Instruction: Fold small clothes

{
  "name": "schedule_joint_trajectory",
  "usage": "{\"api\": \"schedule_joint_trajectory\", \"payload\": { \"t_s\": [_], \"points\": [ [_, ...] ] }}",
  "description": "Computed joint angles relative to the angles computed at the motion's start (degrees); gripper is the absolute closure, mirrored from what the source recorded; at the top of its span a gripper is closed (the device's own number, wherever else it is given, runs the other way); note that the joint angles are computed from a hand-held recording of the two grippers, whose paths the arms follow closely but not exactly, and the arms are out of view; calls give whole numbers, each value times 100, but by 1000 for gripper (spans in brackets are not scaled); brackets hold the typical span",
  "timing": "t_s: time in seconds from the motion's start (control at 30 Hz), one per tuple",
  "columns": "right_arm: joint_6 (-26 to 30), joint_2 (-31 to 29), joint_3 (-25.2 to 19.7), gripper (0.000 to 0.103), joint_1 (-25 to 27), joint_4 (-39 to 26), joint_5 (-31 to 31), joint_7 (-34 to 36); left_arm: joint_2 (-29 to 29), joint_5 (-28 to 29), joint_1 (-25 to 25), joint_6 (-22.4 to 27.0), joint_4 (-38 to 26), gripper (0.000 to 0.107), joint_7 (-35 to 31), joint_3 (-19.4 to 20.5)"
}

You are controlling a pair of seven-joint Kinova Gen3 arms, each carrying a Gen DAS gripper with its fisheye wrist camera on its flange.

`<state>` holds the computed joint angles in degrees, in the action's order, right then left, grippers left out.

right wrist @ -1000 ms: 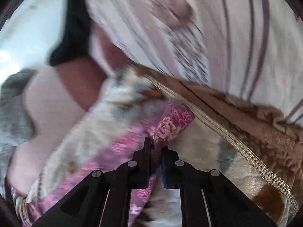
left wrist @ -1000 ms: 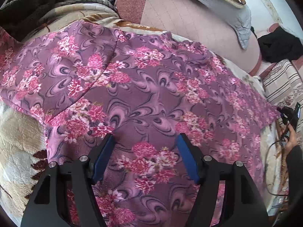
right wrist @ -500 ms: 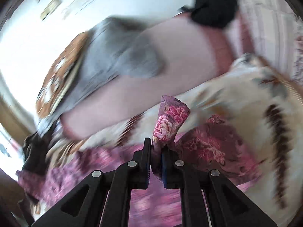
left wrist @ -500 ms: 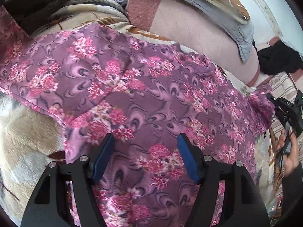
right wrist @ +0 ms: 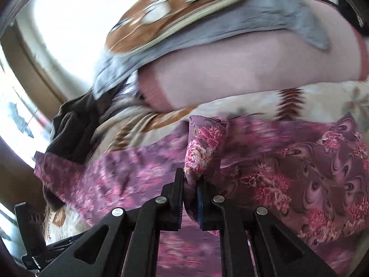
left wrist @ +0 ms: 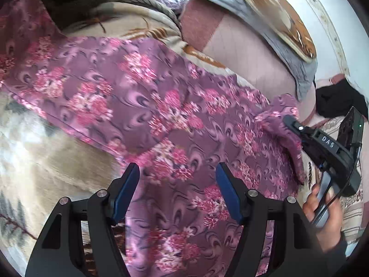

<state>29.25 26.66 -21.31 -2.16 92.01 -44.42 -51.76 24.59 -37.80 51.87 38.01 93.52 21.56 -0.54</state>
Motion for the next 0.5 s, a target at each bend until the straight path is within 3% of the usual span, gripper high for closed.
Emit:
{"api": "schedule_joint_trajectory", "payload": {
  "t_s": [0.1, 0.17, 0.33, 0.43, 0.5],
  "points": [
    [-47, 34, -167, 94, -196, 54, -51, 66, -226, -215, 111, -181, 318, 40, 440, -167],
    [18, 85, -173, 88, -423, 66, 31, -24, -315, -359, 116, -192, 439, 40, 666, -172],
    [866, 262, 358, 76, -1128, -17, 143, -138, -433, -574, -65, -513, 723, 39, 1029, -49],
    [770, -76, -41, 76, -580, 555, -357, 525, -395, -561, -189, -1002, 825, 39, 992, -15],
    [690, -358, -212, 68, -49, 954, -823, 955, -287, -340, -305, -1235, 746, 39, 661, 65]
  ]
}}
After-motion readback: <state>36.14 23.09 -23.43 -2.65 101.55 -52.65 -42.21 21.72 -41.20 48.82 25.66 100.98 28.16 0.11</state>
